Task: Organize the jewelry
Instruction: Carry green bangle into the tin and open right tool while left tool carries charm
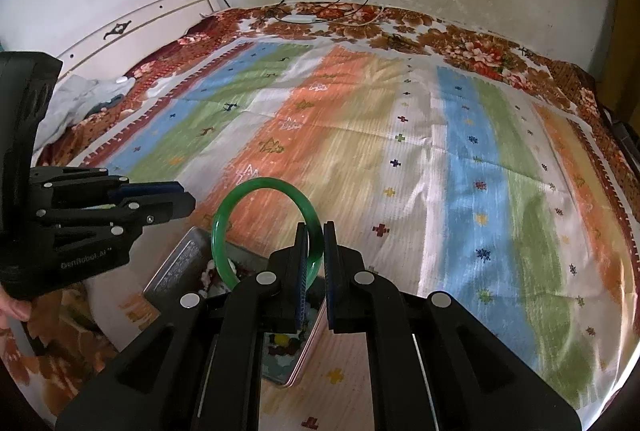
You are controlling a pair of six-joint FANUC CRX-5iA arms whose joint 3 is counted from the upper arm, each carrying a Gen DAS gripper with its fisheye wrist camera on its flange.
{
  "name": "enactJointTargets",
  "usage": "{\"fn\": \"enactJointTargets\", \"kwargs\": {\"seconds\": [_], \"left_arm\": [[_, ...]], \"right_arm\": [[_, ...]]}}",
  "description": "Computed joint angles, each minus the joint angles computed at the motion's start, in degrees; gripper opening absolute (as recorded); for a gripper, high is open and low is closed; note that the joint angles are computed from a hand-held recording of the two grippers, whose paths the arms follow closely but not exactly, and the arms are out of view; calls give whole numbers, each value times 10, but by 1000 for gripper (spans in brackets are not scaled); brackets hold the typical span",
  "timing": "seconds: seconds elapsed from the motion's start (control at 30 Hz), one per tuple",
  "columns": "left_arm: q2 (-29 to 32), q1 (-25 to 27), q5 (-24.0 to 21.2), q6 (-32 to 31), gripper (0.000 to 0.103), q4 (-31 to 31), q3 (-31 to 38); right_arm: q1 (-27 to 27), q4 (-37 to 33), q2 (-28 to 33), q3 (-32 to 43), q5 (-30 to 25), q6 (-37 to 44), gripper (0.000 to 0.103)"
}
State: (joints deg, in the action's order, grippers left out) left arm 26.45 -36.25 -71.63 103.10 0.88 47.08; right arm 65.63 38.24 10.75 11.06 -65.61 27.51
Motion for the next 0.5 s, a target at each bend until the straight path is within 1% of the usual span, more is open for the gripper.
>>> {"fn": "enactJointTargets", "kwargs": {"seconds": [0.3,0.5], "left_arm": [[-4,9,2,25,15,5,-9],[10,37,-8,56,15,48,-8]], "right_arm": [[7,-12,-3,-6,-4,3,8],[9,-28,1,2,-3,20,8]]}}
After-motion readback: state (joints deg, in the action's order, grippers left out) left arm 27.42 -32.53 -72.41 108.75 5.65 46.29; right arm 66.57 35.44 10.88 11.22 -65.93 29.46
